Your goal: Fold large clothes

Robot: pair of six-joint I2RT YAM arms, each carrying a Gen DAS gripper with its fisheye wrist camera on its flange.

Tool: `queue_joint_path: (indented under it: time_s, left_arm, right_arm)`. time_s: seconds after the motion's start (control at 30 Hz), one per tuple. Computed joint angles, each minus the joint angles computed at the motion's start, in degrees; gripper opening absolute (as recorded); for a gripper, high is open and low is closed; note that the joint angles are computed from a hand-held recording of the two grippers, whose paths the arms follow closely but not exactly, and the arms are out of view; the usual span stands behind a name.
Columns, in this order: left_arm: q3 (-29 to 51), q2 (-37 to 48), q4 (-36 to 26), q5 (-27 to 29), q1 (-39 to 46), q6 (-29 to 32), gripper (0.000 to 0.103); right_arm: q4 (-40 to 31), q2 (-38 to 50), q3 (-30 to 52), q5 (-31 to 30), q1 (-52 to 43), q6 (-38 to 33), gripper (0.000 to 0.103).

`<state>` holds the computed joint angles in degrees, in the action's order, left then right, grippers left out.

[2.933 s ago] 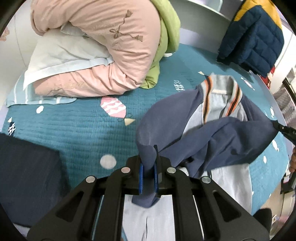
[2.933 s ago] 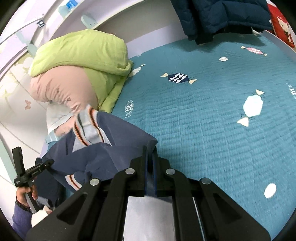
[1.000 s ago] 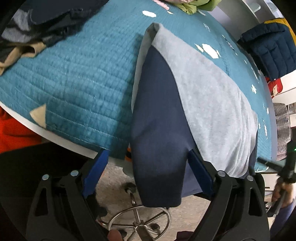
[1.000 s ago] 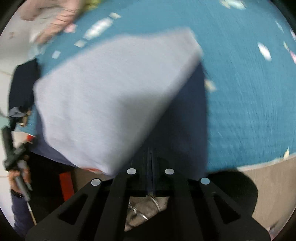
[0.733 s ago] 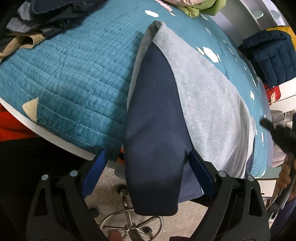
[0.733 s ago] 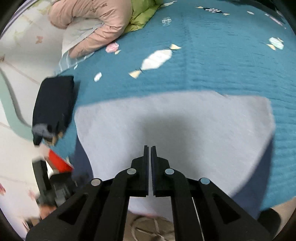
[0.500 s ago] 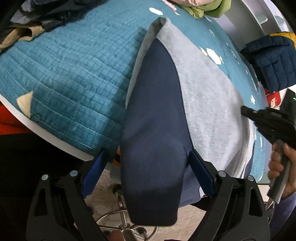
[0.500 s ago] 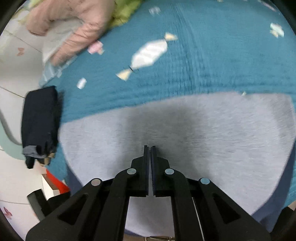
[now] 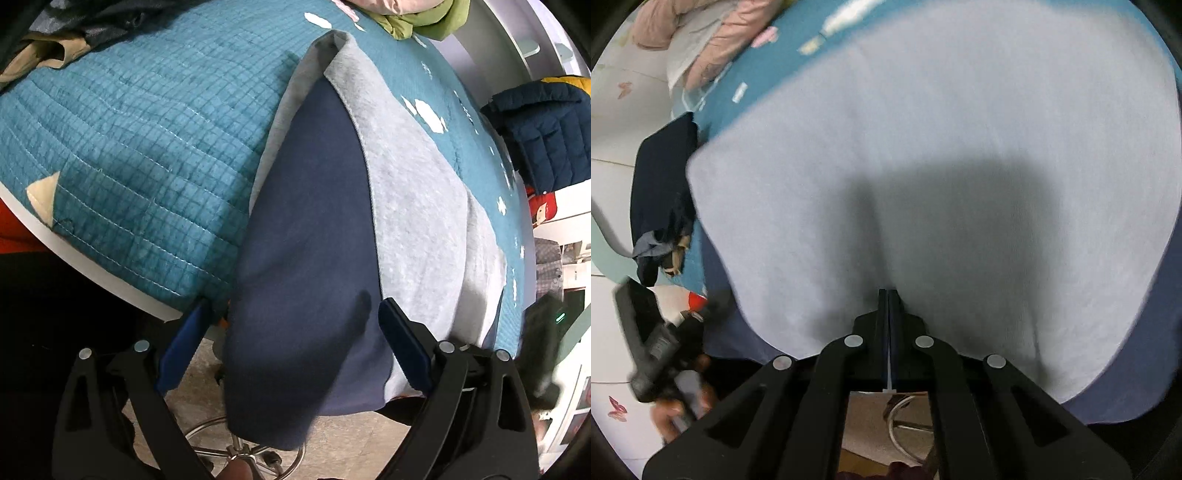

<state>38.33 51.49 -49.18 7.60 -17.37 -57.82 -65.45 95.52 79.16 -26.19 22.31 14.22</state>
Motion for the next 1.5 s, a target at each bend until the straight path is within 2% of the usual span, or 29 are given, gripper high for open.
queue_joint_path:
  time_s: [0.13, 0.2, 0.23, 0.37, 0.43, 0.47, 0.5, 0.57, 0.6, 0.67, 0.73, 0.83, 0.87, 0.93, 1.0, 1.2, 1.43, 1.5]
  left_arm:
    - [0.5, 0.9, 0.4, 0.4, -2.3, -2.0, 0.089]
    - [1.5, 2.0, -0.5, -0.7, -3.2, -1.7, 0.081]
    - [1.8, 2.2, -1.0, -1.1, -3.5, -1.7, 0.076]
    - [2.7, 0.9, -3.5, -1.9, -3.5, -1.6, 0.049]
    - [3.8, 0.6, -5.3, -2.4, -3.5, -0.7, 0.043]
    - [4.5, 0.5, -6.0, -2.5, -3.6, -0.8, 0.037]
    - [4.9, 0.4, -6.6, -2.5, -3.5, -1.0, 0.035]
    - [4.9, -1.6, -6.3, -0.7, -1.8, -1.0, 0.026]
    - [4.9, -2.6, -5.9, 0.7, -0.5, -0.8, 0.025]
    - [5.8, -3.1, -6.1, 2.6, 1.6, 1.0, 0.024]
    - [7.2, -2.7, -6.2, 3.6, 2.7, 1.8, 0.024]
    - [9.3, -1.6, -6.6, 3.6, 2.4, 2.1, 0.024]
    - [9.9, -1.4, -6.7, 3.6, 2.1, 2.1, 0.024]
    - [10.6, -1.2, -6.3, 4.8, 2.9, 2.3, 0.024]
    - [12.1, -0.1, -6.8, 5.0, 2.8, 2.3, 0.024]
    - [15.0, 3.8, -5.7, 4.3, 0.8, 1.5, 0.024]
    - [16.0, 5.2, -4.7, 7.0, 3.8, 2.9, 0.024]
    - [17.1, 6.8, -4.7, 6.8, 3.6, 3.7, 0.024]
  right_arm:
    - [0.6, -0.5, 0.2, -0.3, -0.2, -0.6, 0.000]
    - [1.3, -3.0, -1.3, -1.3, -1.2, -1.6, 0.000]
    - [1.8, -3.8, -1.7, -1.1, -1.1, -1.9, 0.003]
    - [3.2, -10.4, -4.2, 3.2, 2.3, -3.1, 0.007]
    - [4.4, -13.1, -5.1, 4.3, 4.7, -3.0, 0.009]
    - [5.2, -14.1, -5.6, 4.8, 6.1, -2.9, 0.013]
    - [6.1, -15.7, -6.3, 5.6, 7.7, -2.8, 0.015]
    - [7.6, -17.7, -7.1, 6.4, 10.4, -3.4, 0.027]
    - [8.2, -18.6, -7.4, 7.1, 12.0, -3.9, 0.029]
    - [9.5, -19.7, -8.0, 7.6, 14.7, -4.4, 0.040]
    - [11.0, -21.0, -9.3, 8.3, 17.1, -4.2, 0.047]
    - [13.4, -22.3, -10.4, 8.6, 20.6, -3.7, 0.050]
    - [13.9, -22.6, -10.7, 9.1, 21.5, -3.7, 0.056]
    - [14.7, -23.2, -11.3, 10.4, 23.2, -3.9, 0.060]
    - [16.2, -22.9, -11.8, 11.6, 24.9, -3.8, 0.061]
    - [23.3, -18.0, -12.4, 20.5, 30.0, -3.0, 0.061]
    - [27.5, -12.0, -10.1, 19.7, 31.7, -1.5, 0.061]
    - [27.4, -9.9, -8.8, 22.8, 33.4, -1.4, 0.061]
